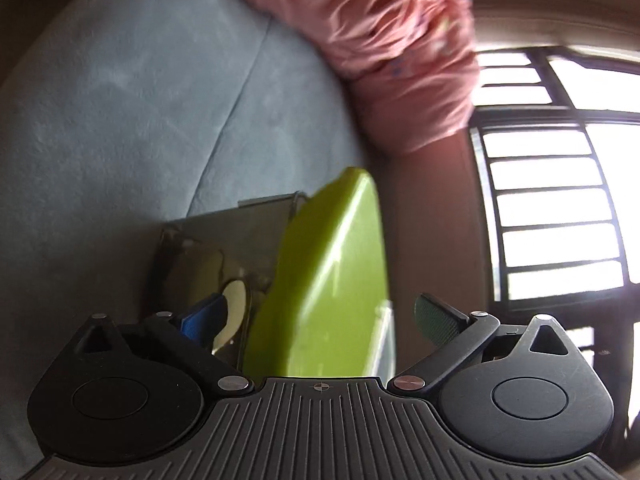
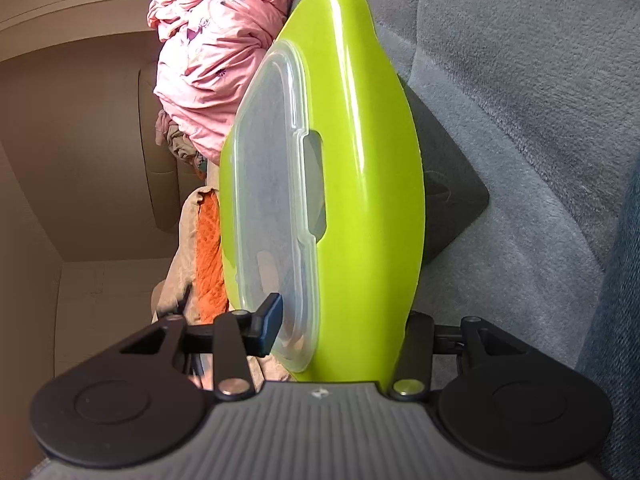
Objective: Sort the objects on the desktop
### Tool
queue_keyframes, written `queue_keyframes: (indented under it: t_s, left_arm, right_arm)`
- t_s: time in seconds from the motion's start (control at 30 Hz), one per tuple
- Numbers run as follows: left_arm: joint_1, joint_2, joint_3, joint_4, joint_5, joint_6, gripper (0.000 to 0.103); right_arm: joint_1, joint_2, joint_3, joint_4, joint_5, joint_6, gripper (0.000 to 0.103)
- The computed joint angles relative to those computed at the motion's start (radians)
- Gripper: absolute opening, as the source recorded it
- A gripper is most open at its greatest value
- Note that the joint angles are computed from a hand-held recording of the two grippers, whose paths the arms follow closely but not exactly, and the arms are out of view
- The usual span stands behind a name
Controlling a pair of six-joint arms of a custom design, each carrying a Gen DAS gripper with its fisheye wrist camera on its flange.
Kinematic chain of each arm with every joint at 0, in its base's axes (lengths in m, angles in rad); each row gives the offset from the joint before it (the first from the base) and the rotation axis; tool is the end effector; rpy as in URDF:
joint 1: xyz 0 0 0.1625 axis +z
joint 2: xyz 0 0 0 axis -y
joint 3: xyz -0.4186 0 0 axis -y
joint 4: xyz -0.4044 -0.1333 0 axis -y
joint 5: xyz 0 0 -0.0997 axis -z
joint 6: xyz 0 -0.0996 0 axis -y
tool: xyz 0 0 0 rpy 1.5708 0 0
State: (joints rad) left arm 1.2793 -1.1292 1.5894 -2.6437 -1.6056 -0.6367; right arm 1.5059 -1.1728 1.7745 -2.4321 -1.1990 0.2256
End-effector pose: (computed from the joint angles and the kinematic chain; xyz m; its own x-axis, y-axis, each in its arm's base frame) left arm -0.0711 -0.6887 0.3372 -0.9048 -0.2195 0.3648 -0.3767 0.8122 -0.4455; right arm 0.1292 -0.6255 0.2554 -0.8980 0.1839 -0.3996 0.2704 0.9473 -0.1717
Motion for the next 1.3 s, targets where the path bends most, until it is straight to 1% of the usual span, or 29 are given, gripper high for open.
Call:
queue_keyframes:
  t_s: [0.03, 0.07, 0.1, 0.13, 0.17, 0.2, 0.23, 0.27, 0.33, 0.4, 0.47, 0.5, 0.53, 0.57, 0.6, 0.63, 0.67, 0.73, 0.8, 0.83, 0.87, 0.9, 0.93, 1.0, 1.1, 1.2, 1.23, 1.27, 1.3]
  left_arm:
    - [-0.005, 0.028, -0.048, 0.06, 0.029, 0.007, 0.102]
    - [-0.02, 0.044, -0.076, 0.111, 0.078, 0.012, 0.102]
    - [-0.033, 0.06, -0.105, 0.161, 0.123, 0.017, 0.102]
    - [-0.047, 0.064, -0.114, 0.202, 0.169, 0.017, 0.102]
    - [-0.061, 0.068, -0.124, 0.243, 0.214, 0.016, 0.102]
    - [-0.071, 0.072, -0.133, 0.279, 0.248, 0.01, 0.101]
    - [-0.075, 0.069, -0.127, 0.281, 0.254, 0.004, 0.101]
    - [-0.079, 0.065, -0.12, 0.282, 0.259, -0.001, 0.098]
    - [-0.085, 0.052, -0.103, 0.28, 0.256, -0.017, 0.094]
    - [-0.089, 0.036, -0.086, 0.284, 0.246, -0.024, 0.094]
    - [-0.093, 0.03, -0.084, 0.29, 0.216, -0.02, 0.094]
    - [-0.094, 0.027, -0.083, 0.292, 0.201, -0.019, 0.096]
    - [-0.099, 0.025, -0.084, 0.302, 0.211, -0.011, 0.096]
    - [-0.101, 0.024, -0.088, 0.316, 0.221, -0.002, 0.096]
    - [-0.102, 0.022, -0.089, 0.324, 0.229, -0.001, 0.097]
    - [-0.103, 0.02, -0.091, 0.332, 0.236, 0.0, 0.097]
    - [-0.098, 0.016, -0.087, 0.325, 0.229, -0.007, 0.097]
    - [-0.091, 0.005, -0.067, 0.292, 0.199, -0.014, 0.097]
    - [-0.095, -0.002, -0.061, 0.302, 0.214, -0.005, 0.097]
    - [-0.099, -0.007, -0.057, 0.313, 0.224, -0.005, 0.097]
    - [-0.103, -0.013, -0.053, 0.326, 0.233, -0.005, 0.097]
    - [-0.101, -0.022, -0.039, 0.315, 0.229, -0.003, 0.097]
    - [-0.096, -0.032, -0.021, 0.289, 0.216, -0.002, 0.097]
    - [-0.077, -0.048, 0.006, 0.245, 0.188, -0.022, 0.097]
    - [-0.046, -0.056, 0.018, 0.207, 0.188, -0.076, 0.098]
    - [-0.018, -0.039, 0.009, 0.174, 0.144, -0.107, 0.098]
    - [-0.011, -0.03, 0.001, 0.165, 0.129, -0.107, 0.098]
    - [-0.01, -0.02, -0.01, 0.161, 0.12, -0.106, 0.098]
    - [-0.011, -0.011, -0.025, 0.168, 0.12, -0.101, 0.098]
  right_arm:
    - [-0.002, -0.002, -0.006, 0.014, -0.004, -0.008, 0.058]
    - [-0.002, -0.005, -0.01, 0.02, -0.01, -0.013, 0.064]
    - [-0.002, -0.012, -0.015, 0.035, -0.023, -0.024, 0.066]
    - [-0.002, -0.02, -0.021, 0.051, -0.037, -0.036, 0.072]
    - [-0.002, -0.032, -0.025, 0.068, -0.059, -0.054, 0.075]
    - [-0.002, -0.044, -0.029, 0.084, -0.081, -0.074, 0.074]
    - [-0.009, -0.053, -0.032, 0.099, -0.071, -0.092, 0.07]
    - [-0.02, -0.059, -0.038, 0.12, -0.045, -0.107, 0.071]
    - [-0.024, -0.06, -0.061, 0.151, -0.04, -0.129, 0.071]
    - [-0.011, -0.046, -0.1, 0.183, -0.086, -0.155, 0.071]
    - [0.006, -0.028, -0.143, 0.225, -0.13, -0.17, 0.072]
    - [0.019, -0.017, -0.168, 0.241, -0.174, -0.176, 0.072]
    - [0.04, -0.003, -0.19, 0.238, -0.24, -0.179, 0.074]
    - [0.056, 0.009, -0.2, 0.211, -0.282, -0.187, 0.08]
    - [0.072, 0.019, -0.197, 0.152, -0.311, -0.2, 0.08]
    - [0.087, 0.032, -0.204, 0.119, -0.322, -0.219, 0.078]
    - [0.1, 0.049, -0.222, 0.115, -0.322, -0.234, 0.075]
    - [0.112, 0.082, -0.272, 0.146, -0.286, -0.25, 0.071]
    - [0.122, 0.116, -0.325, 0.18, -0.247, -0.265, 0.067]
    - [0.124, 0.133, -0.355, 0.224, -0.223, -0.273, 0.064]
    - [0.133, 0.146, -0.372, 0.242, -0.241, -0.294, 0.063]
    - [0.145, 0.154, -0.377, 0.249, -0.276, -0.312, 0.065]
    - [0.149, 0.153, -0.372, 0.246, -0.281, -0.313, 0.064]
    - [0.142, 0.136, -0.35, 0.244, -0.262, -0.3, 0.062]
    - [0.108, 0.097, -0.3, 0.244, -0.22, -0.273, 0.06]
    - [0.069, 0.071, -0.257, 0.259, -0.174, -0.249, 0.069]
    - [0.063, 0.068, -0.255, 0.265, -0.176, -0.243, 0.081]
    - [0.058, 0.066, -0.255, 0.271, -0.181, -0.238, 0.086]
    - [0.054, 0.063, -0.256, 0.276, -0.186, -0.233, 0.086]
